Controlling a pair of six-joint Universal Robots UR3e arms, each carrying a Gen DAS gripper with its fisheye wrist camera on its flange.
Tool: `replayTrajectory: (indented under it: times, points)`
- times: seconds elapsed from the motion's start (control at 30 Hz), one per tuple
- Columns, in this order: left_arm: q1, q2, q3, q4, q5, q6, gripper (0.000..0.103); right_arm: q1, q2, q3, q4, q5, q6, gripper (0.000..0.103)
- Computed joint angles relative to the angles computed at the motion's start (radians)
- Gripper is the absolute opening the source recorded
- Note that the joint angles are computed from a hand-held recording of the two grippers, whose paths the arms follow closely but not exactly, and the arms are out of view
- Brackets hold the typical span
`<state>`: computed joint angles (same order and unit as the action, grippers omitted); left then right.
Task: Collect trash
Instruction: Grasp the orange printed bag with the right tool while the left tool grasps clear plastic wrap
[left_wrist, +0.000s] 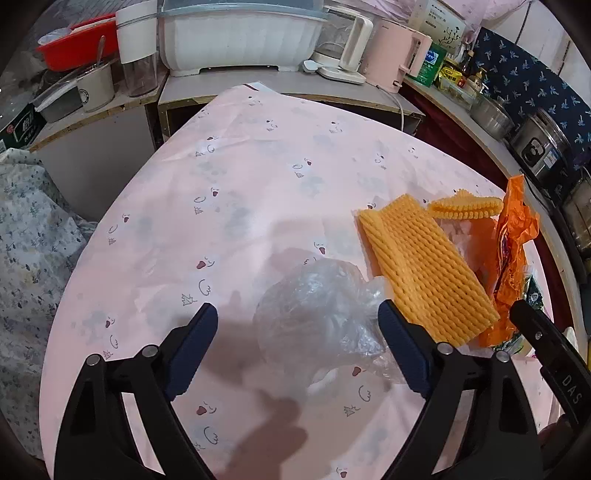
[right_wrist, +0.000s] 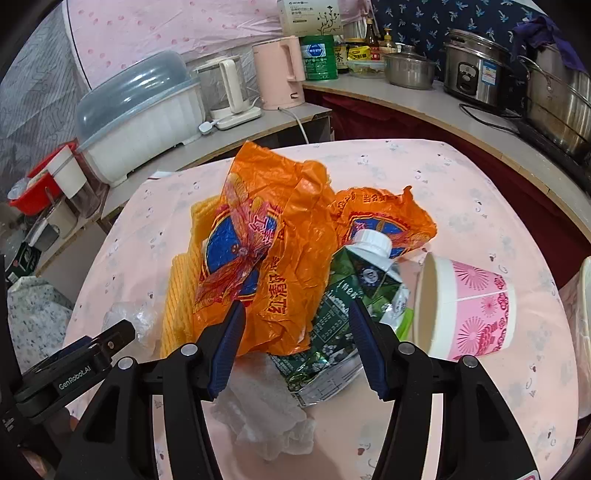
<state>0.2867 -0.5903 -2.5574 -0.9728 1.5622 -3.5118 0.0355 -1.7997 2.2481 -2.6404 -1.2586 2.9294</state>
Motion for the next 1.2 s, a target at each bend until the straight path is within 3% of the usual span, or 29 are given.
replayTrajectory:
  times: [0.1, 0.2, 0.27, 0.37, 0.63, 0.87, 1.03, 1.2]
  points:
    - [0.02, -0.006, -0.008, 0.004, -0.038, 0.028, 0.066, 0.024, 0.029, -0.004, -0.022, -0.019, 0.006, 0.053]
    - [-0.005, -0.036, -0.008, 0.038, -0.041, 0.027, 0.05, 0.031, 0.049, -0.009, -0.022, -0.022, 0.006, 0.037]
    - [-0.024, -0.05, -0.006, 0.053, -0.04, 0.025, 0.031, 0.025, 0.051, -0.008, -0.015, -0.009, -0.001, 0.028]
    - [-0.074, -0.078, 0.007, 0.079, -0.011, -0.004, 0.022, 0.011, 0.03, 0.005, -0.011, 0.009, -0.01, 0.023]
    - [-0.164, -0.067, 0.066, 0.054, 0.053, -0.071, 0.014, -0.068, -0.105, 0.025, 0.065, 0.078, -0.048, 0.017]
    - [-0.348, -0.146, 0.176, 0.074, 0.174, -0.191, 0.013, -0.212, -0.289, 0.025, 0.228, 0.184, -0.116, 0.017]
    - [-0.553, -0.279, 0.28, 0.11, 0.308, -0.31, 0.013, -0.394, -0.467, 0.012, 0.453, 0.305, -0.232, 0.017]
    - [-0.751, -0.429, 0.4, 0.126, 0.433, -0.407, 0.013, -0.67, -0.661, -0.052, 0.853, 0.463, -0.471, 0.017]
